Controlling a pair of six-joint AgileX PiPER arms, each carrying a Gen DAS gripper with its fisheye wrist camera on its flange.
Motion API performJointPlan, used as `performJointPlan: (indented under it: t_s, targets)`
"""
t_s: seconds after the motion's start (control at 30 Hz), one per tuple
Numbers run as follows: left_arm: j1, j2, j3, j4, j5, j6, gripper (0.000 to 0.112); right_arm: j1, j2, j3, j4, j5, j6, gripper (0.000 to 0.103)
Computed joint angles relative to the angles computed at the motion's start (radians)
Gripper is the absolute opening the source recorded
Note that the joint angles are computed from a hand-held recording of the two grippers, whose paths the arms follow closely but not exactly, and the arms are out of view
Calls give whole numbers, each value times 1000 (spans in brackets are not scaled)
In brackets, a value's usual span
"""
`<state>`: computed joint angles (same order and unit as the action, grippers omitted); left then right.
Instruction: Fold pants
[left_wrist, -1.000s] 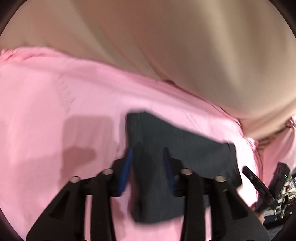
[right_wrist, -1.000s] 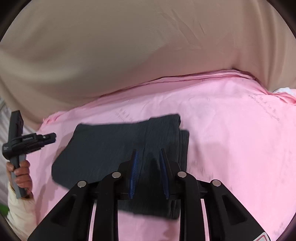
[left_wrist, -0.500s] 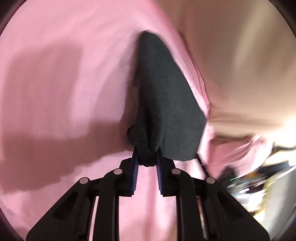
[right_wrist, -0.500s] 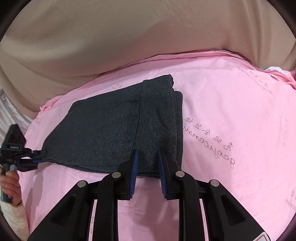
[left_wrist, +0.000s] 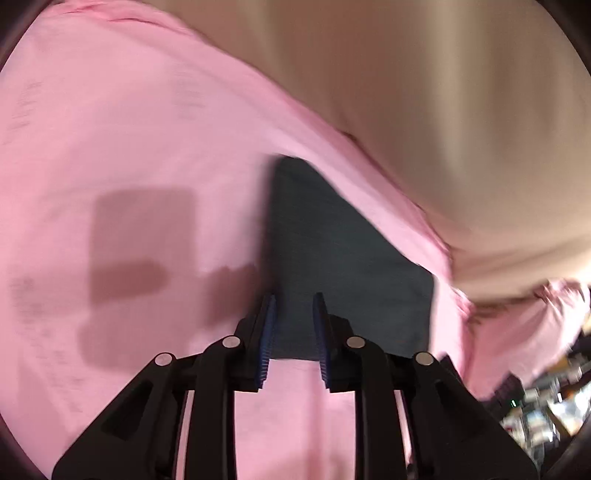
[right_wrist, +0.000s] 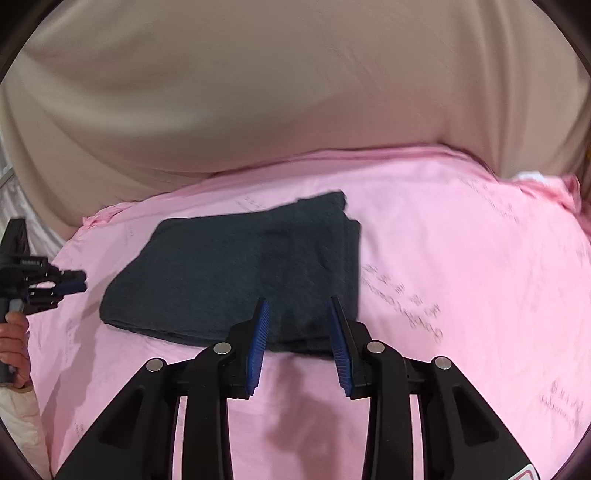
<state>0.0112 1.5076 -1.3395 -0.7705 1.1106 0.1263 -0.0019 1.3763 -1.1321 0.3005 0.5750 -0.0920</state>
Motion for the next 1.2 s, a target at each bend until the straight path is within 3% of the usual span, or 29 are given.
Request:
performJointPlan:
  t_s: [0.1,0.13,0.17,0.2,0.27,0.4,0.47,0.53,0.63,0.67,0.73,0.77,0.9,1.1,1.2]
  targets:
    - [-158,77,-34,90,-31,-28,26,1,112,-54,-87,23,50,16]
    - [-162,110,9,107,-89,-3,13,-35,139,-29,-61,-3,22,5]
    - [-148,131,40,84,-121,19,3,-61,127,-11,6,-9,-14,5]
    - [-99,137,55,21,-113,53,1,-93,121,-14,78,25,-51,4]
    - [-25,175,41,-76,-29,105,1,-111,88,-19,102,60,-71,3]
    - [-103,40,66,134,-119,32,2,-19,-12,14,-39,41,97,14]
    - [-200,-63,89,327,-181,-50,12,60,-73,47,-217,20,275,14]
    - [-301,-148,133,527,-253,-165,36,120,-124,74,-326,21,402,14]
    - [-470,-265,223,827,-339,-366,52,233,-186,103,-556,56,663,15]
    - [-525,-302,253,927,-338,-441,54,282,-196,110,-648,79,759,18]
    - [-634,-344,309,1126,-327,-638,69,385,-222,139,-822,129,952,36]
    - [-685,-346,328,1191,-327,-725,73,428,-234,153,-871,157,1014,41]
    - [-884,-332,385,1442,-269,-1052,84,544,-274,225,-978,213,1201,47]
    - [-1015,-409,533,1583,-203,-1262,86,684,-281,310,-1060,286,1392,54]
    - [-998,-431,579,1568,-239,-1277,87,731,-261,334,-1078,308,1456,54]
